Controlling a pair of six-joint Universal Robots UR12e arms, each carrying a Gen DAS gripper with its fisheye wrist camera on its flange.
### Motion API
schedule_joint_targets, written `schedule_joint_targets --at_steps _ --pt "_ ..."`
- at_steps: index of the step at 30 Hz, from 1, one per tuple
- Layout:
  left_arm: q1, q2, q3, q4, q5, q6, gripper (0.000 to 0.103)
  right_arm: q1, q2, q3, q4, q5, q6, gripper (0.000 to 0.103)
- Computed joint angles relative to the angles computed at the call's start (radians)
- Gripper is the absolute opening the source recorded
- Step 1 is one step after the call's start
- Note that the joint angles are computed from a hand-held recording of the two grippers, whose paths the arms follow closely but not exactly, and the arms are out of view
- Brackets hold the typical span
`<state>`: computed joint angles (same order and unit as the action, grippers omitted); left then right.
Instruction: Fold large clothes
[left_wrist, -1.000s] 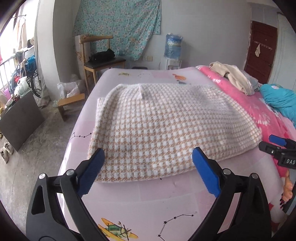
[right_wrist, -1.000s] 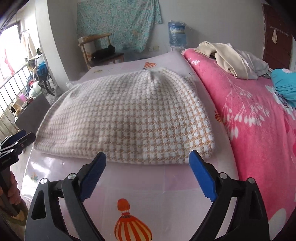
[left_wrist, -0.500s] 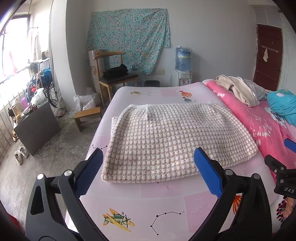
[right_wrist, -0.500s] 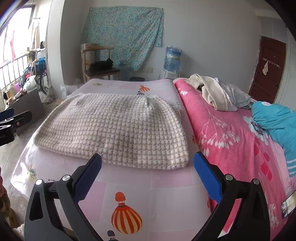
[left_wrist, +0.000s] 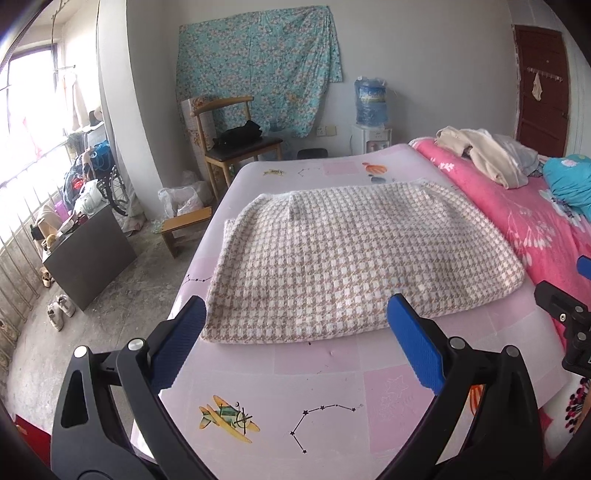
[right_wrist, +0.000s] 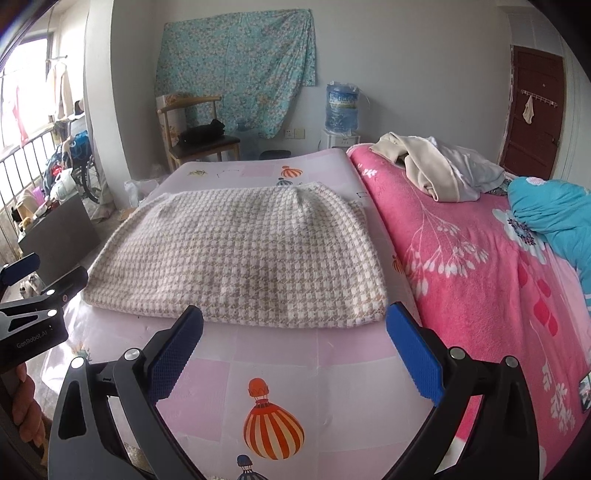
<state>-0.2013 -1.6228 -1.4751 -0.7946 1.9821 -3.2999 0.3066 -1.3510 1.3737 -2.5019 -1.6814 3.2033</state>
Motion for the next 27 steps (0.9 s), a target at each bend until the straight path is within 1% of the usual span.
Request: schedule_joint_targets --at_steps 3,6,10,18,21,27 --pt "-0.005 -0.017 0.024 -0.078 0.013 -0.032 0.095 0.002 0.008 -0.01 0.036 -0.017 0.006 0.097" --pt "0.001 -0.026 0.039 -0.141 0.001 -0.076 0.095 0.0 0.011 -0.015 0.067 -0.014 0.021 0.097" --pt "0.009 -0.032 0.048 -0.196 -0.013 -0.128 0.095 -0.002 0.016 -0.02 0.091 -0.008 0.023 0.097" --pt "0.011 -0.041 0.057 -0.244 -0.031 -0.141 0.095 0.0 0.036 -0.042 0.14 0.019 0.011 0.097" --pt "0.011 -0.043 0.059 -0.245 -0.034 -0.133 0.095 0.004 0.042 -0.048 0.165 0.024 0.005 0.097" --pt "0.011 -0.045 0.061 -0.234 -0.042 -0.121 0.095 0.008 0.045 -0.052 0.177 0.015 -0.002 0.097"
